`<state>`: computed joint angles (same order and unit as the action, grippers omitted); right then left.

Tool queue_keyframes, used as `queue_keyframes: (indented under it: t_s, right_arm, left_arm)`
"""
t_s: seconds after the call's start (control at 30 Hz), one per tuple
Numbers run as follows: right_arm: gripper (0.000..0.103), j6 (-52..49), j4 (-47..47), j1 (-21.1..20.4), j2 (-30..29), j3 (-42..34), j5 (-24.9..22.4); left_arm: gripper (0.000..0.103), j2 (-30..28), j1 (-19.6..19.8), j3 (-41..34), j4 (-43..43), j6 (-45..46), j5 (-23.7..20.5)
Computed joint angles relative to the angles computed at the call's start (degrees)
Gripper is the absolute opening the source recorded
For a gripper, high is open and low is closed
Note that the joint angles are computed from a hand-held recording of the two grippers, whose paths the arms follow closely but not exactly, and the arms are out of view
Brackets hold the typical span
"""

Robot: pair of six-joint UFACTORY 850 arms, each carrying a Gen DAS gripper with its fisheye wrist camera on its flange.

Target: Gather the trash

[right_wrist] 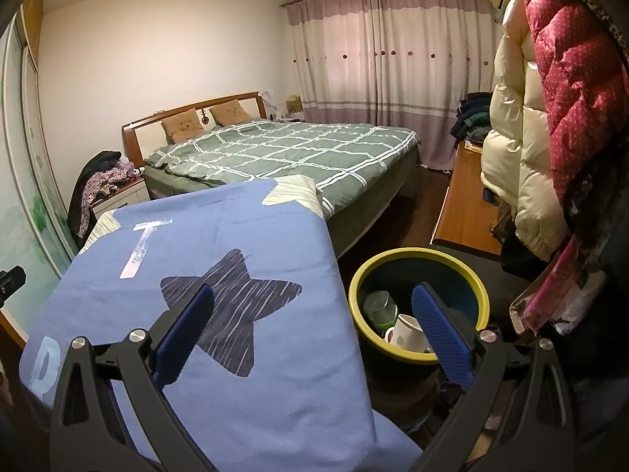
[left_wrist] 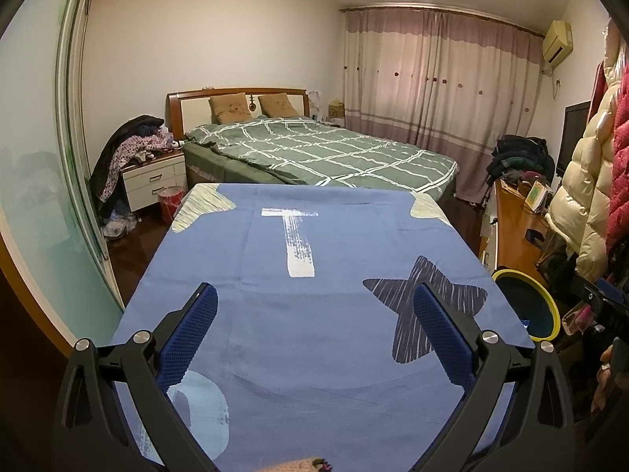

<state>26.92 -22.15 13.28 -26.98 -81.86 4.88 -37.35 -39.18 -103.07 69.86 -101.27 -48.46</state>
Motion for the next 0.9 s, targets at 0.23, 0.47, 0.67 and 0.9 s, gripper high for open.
queue_keyframes:
  t_s: [0.23,0.47,0.67,0.9]
  right_arm:
    - [0.096,-1.8,1.9,0.1,0.0,0.0,-0.2]
    - [0.096,-2.3,2.4,0.1,0.0,-0.1,-0.2]
    - [0.096,-0.7,0.7,0.1,0.0,-0.1,-0.2]
    - [0.096,-1.1,1.2,0.3,-0.1,-0.2,-0.3]
  left_arm:
    - [0.098,0.0,0.1,-0.1,-0.1,0.2,-0.4]
    - [0.098,0.3,0.1,0.3,0.0,0.2,-0.3]
    - [0.098,0.4,0.1,0.5,0.1,0.1,-0.3]
    - [0.098,1.1,0.4,1.6,0.9,-1.3,0.9]
